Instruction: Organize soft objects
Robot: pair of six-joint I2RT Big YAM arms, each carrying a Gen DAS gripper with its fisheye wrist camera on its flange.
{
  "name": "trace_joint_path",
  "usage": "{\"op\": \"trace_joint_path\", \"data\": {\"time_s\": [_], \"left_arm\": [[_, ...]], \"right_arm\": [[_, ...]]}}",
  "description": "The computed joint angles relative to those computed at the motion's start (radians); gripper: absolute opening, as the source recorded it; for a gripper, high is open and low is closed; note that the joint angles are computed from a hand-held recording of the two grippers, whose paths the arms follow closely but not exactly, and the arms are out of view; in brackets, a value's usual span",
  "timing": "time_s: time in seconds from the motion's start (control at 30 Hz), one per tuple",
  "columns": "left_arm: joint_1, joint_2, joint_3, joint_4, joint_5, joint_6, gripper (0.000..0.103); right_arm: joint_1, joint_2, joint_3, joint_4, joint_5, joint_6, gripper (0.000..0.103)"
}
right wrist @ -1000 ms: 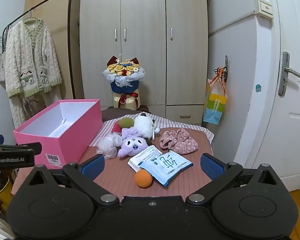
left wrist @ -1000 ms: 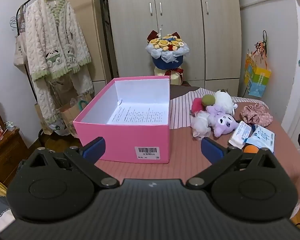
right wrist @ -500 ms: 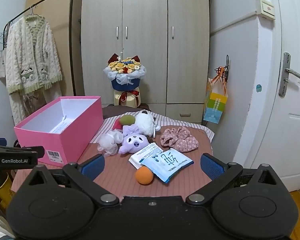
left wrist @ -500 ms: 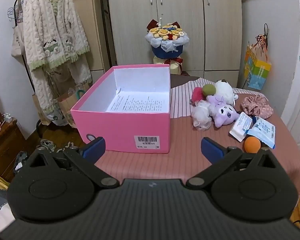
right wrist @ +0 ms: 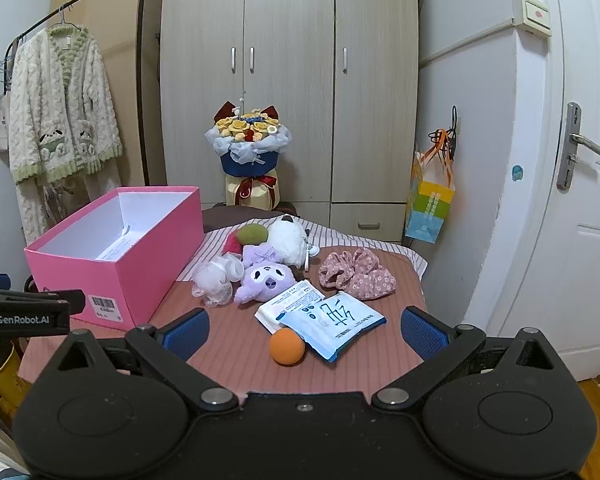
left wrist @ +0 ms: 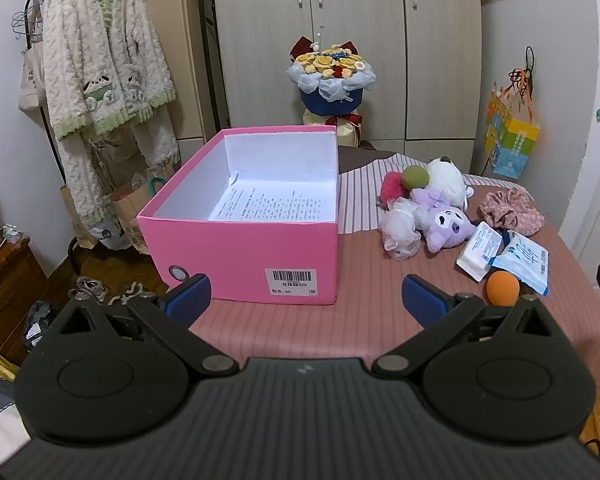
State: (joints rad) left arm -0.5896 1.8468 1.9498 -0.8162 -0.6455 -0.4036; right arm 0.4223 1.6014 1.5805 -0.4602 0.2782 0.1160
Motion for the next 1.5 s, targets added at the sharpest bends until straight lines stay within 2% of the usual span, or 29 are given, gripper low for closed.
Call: {"op": "trace_joint_path", "data": {"time_s": [1.5], "left_arm": [[-0.001, -0.019, -0.033, 0.019, 0.019, 0.022, 0.103]], "right_arm": [[-0.004, 0.017, 0.007, -0.006, 0.004, -0.001, 0.103]]}}
